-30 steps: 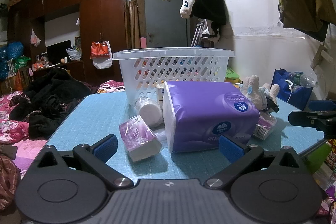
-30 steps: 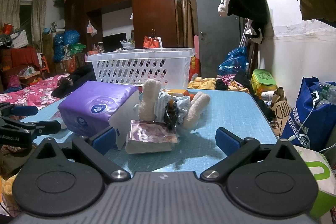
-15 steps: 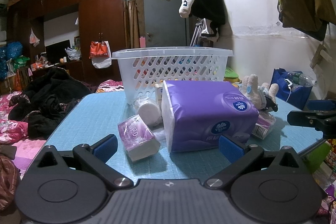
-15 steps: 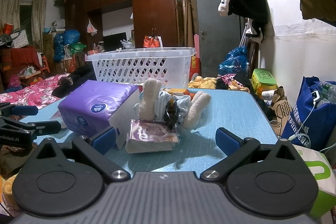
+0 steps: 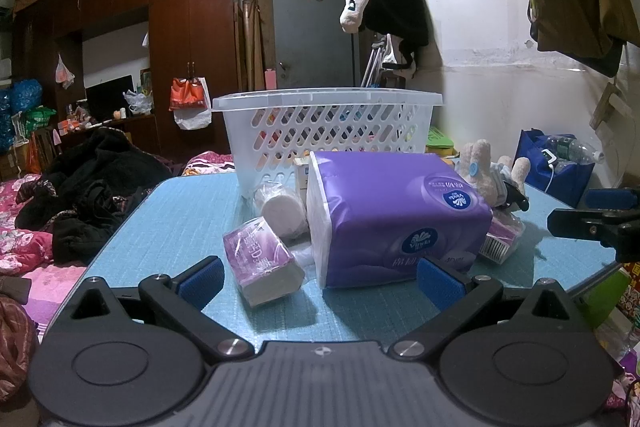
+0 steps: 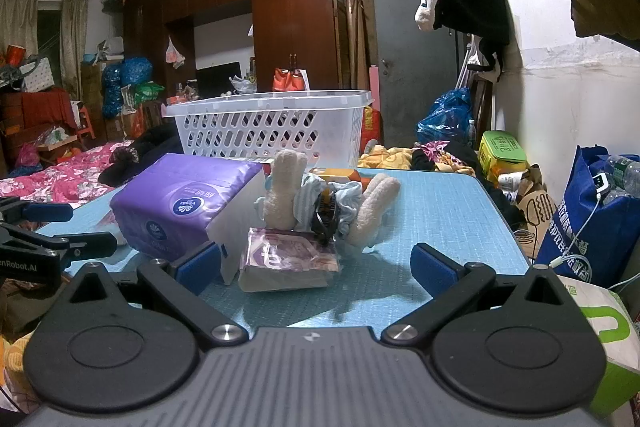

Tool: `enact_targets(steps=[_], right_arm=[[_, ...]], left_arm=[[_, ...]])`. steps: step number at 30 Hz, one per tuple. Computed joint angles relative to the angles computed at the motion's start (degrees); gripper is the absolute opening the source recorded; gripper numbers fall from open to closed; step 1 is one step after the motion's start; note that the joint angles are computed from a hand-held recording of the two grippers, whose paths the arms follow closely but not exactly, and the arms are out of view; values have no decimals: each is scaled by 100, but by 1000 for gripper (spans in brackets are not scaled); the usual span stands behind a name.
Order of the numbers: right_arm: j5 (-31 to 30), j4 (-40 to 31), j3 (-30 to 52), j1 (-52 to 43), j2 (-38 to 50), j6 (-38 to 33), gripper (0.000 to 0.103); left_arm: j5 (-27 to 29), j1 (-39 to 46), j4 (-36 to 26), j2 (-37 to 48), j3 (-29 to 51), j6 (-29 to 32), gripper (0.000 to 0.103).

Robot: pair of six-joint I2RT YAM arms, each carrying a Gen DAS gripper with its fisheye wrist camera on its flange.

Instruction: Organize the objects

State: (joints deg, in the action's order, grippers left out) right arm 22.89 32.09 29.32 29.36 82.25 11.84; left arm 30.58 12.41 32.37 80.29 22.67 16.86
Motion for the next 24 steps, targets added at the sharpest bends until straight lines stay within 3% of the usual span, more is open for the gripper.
enact_targets(steps=[19, 24], right_arm=[[15, 88, -33, 1, 12, -13, 103], [115, 885, -218, 109, 221, -235, 103]], left_arm=[[41, 20, 22, 18, 8, -12, 103], [678, 382, 1003, 182, -214, -564, 103]])
